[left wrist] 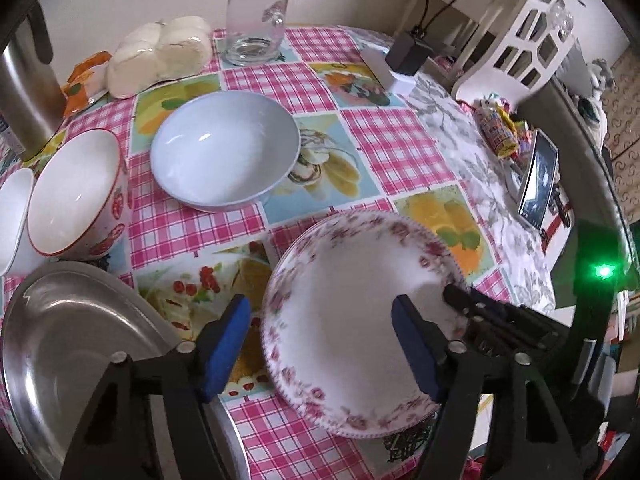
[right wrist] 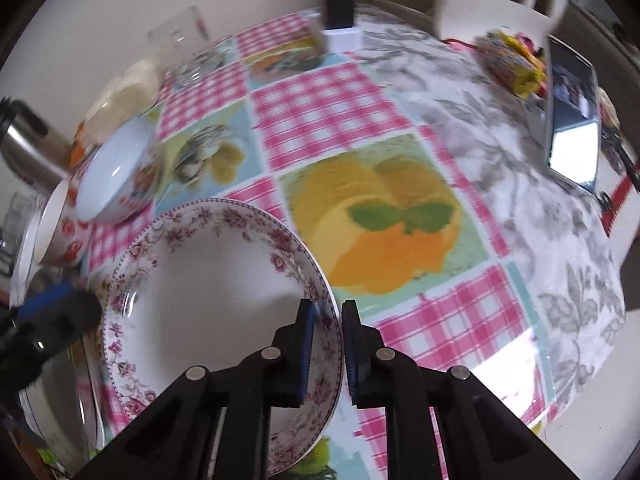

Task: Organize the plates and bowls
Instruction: 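Move both tools to the pink-floral plate and close them on its rim, then lift the floral plate with both tools and carry it over the basin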

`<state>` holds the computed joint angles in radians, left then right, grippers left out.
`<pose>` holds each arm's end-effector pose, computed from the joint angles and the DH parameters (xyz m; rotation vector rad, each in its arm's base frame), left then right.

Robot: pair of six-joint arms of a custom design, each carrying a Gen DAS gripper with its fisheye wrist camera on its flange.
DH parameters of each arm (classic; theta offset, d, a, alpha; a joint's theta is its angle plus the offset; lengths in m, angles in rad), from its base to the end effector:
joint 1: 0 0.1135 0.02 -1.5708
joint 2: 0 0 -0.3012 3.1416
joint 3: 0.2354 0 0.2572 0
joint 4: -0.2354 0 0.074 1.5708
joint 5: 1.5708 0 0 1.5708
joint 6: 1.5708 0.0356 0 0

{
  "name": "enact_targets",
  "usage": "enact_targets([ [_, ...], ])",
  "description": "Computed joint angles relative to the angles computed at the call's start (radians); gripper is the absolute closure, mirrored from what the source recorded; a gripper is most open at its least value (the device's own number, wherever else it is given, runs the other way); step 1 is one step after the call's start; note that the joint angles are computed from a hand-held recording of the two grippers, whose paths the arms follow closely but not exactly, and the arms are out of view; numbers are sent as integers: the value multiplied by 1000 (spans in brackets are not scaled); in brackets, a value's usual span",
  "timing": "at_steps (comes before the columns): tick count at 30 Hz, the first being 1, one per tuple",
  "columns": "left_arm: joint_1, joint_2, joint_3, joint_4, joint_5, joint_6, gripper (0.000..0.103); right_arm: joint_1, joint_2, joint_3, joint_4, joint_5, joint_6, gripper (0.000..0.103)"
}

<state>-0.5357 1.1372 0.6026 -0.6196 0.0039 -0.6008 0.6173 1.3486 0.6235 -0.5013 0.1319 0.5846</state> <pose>0.1578 -0.0938 0.2108 -0.0891 2.7735 -0.3202 0.1801 0.1221 0.1834 -0.0135 2.7815 0.1220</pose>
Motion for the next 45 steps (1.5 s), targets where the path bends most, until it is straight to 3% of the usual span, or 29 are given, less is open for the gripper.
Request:
enact_targets([
  [4,-4,63,-2,32,-5,5,35,-27,0,0,-2,12,-7,88],
  [16,35,229,-27,143,45,14,63,-59,-11,-27,28,11,8,86],
  [21,46,245,-47,184,92,6,63,-78,6,-41,57,-22,12,80],
  [28,34,238,-62,224,72,27,67,-94,-3,-62,90,-50,15,78],
  [34,94,211,-105,291,140,32,67,-91,-21,-70,86,-56,11,80],
  [45,119,136,-122,307,182,19,67,-118,-104,-89,68,-75,4,86],
])
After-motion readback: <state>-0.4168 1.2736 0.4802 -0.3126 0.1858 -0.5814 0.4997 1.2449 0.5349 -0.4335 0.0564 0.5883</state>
